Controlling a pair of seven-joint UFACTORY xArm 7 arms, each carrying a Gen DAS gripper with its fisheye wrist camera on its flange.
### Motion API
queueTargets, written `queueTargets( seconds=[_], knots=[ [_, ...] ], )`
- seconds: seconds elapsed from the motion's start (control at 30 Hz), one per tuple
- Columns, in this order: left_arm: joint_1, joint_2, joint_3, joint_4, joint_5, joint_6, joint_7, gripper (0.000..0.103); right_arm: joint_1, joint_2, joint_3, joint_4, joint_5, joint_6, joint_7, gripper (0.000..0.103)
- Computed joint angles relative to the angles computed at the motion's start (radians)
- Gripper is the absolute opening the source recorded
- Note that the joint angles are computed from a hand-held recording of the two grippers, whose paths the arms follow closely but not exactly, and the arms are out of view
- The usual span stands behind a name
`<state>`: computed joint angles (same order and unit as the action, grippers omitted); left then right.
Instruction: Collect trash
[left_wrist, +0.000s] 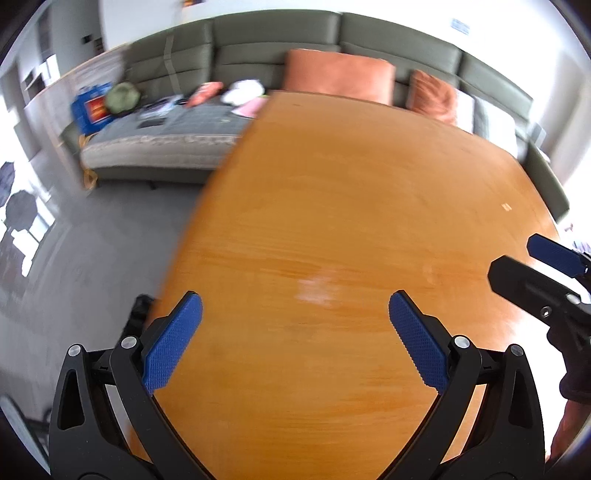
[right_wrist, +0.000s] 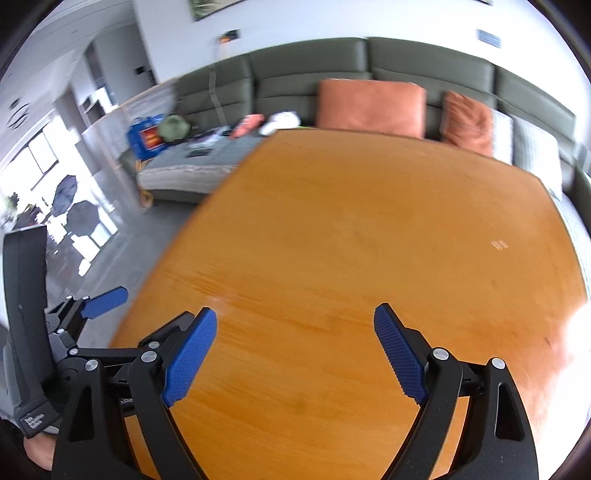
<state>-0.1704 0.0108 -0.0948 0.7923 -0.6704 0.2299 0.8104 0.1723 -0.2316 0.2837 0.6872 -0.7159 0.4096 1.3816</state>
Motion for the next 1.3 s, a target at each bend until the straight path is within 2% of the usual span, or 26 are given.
queueTargets(
  seconds=[0.1,0.27,0.37,0.5,0.6,0.67,0.87,0.97,1.07,1.2,1.3],
  knots=[
    [-0.035,0.002,-0.032,-0.023,-0.019,-0.02,0.013,0.098,-0.008,-0.082,-0.01,-0.1,0.03,0.005,0.012,0.087],
    [-0.083,0.024,-0.065,-0.042,-0.033,-0.054,0.012,0.098,-0.063,-0.202,0.019,-0.245,0.042,0.004,0.048,0.087],
    [-0.097,0.05,-0.088,-0.041,-0.041,-0.076,0.008,0.098,-0.107,-0.247,0.046,-0.314,0.049,-0.02,0.071,0.087],
    [-0.102,0.081,-0.119,-0.055,-0.024,-0.117,-0.018,0.098,-0.193,-0.277,0.086,-0.395,0.038,-0.104,0.112,0.087],
    [-0.085,0.098,-0.148,-0.059,-0.035,-0.142,-0.014,0.098,-0.284,-0.27,0.157,-0.415,0.007,-0.16,0.161,0.087],
    [-0.072,0.115,-0.17,-0.056,-0.045,-0.174,-0.003,0.098,-0.314,-0.269,0.184,-0.427,0.002,-0.171,0.173,0.087],
    [-0.031,0.154,-0.207,-0.054,0.045,-0.217,-0.074,0.098,-0.396,-0.225,0.245,-0.409,-0.043,-0.176,0.21,0.087],
    [0.06,0.169,-0.31,-0.057,0.008,-0.255,-0.029,0.098,-0.405,-0.21,0.271,-0.392,-0.089,-0.144,0.253,0.087],
    [0.153,0.184,-0.416,-0.066,-0.014,-0.299,-0.008,0.098,-0.387,-0.186,0.262,-0.37,-0.14,-0.097,0.28,0.087],
    [0.199,0.186,-0.452,-0.074,0.026,-0.304,-0.038,0.098,-0.334,-0.156,0.223,-0.354,-0.156,-0.035,0.303,0.1],
    [0.217,0.186,-0.465,-0.079,0.063,-0.306,-0.068,0.098,-0.293,-0.145,0.189,-0.348,-0.17,-0.005,0.319,0.1]
  ],
)
